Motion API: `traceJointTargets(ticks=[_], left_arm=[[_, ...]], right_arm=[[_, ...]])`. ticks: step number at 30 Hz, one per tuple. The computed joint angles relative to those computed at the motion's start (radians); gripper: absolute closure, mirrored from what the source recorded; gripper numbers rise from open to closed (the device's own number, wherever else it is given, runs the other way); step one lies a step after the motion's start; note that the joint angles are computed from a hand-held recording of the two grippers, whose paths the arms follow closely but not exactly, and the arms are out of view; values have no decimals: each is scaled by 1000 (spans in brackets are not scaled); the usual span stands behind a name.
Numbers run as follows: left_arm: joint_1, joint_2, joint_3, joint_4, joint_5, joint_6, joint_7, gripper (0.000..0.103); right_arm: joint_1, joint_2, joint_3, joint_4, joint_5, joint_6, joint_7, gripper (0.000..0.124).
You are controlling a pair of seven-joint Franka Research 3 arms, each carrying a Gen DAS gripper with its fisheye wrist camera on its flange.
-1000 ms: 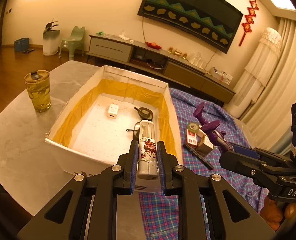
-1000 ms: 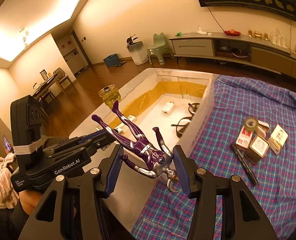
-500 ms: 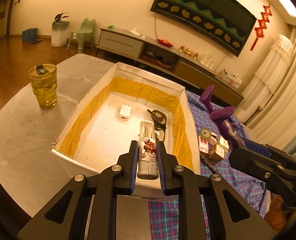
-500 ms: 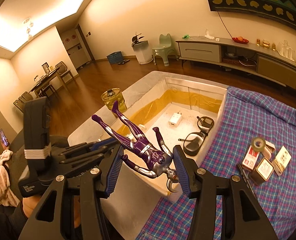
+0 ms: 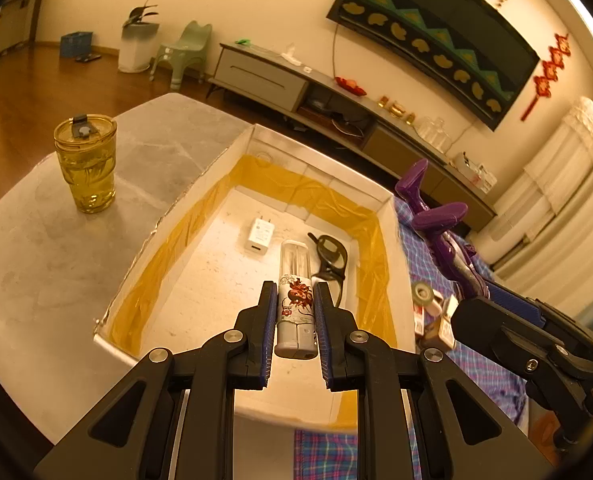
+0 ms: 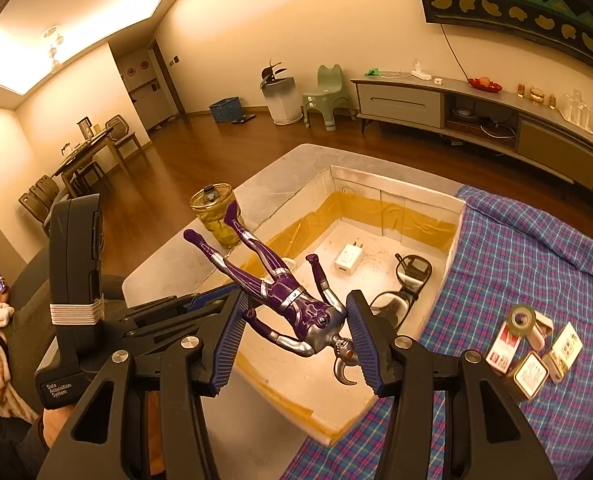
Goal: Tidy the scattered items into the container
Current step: 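Open the right tool to drop the purple figurine while the left tool releases the tube into the box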
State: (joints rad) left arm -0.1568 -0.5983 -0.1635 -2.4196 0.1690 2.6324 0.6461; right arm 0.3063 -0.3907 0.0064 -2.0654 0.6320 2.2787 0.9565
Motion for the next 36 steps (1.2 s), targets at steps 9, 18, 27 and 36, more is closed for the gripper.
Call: traceJointTargets(ticks=[9,18,27,36], left_arm=[[22,60,15,32,-4,-8,-8,84],[21,59,39,-4,-31,18,21,84],[12,45,58,-39,-67,47,51,84],[-5,57,64,-45,-111,54,76,84]], right_arm=[[-6,120,36,109,-73,4,65,71],[-9,264,77,240,-234,-34,209,71],[4,464,82,432,-278,-179,389,71],[17,623,84,585,-287,-288,517,71]])
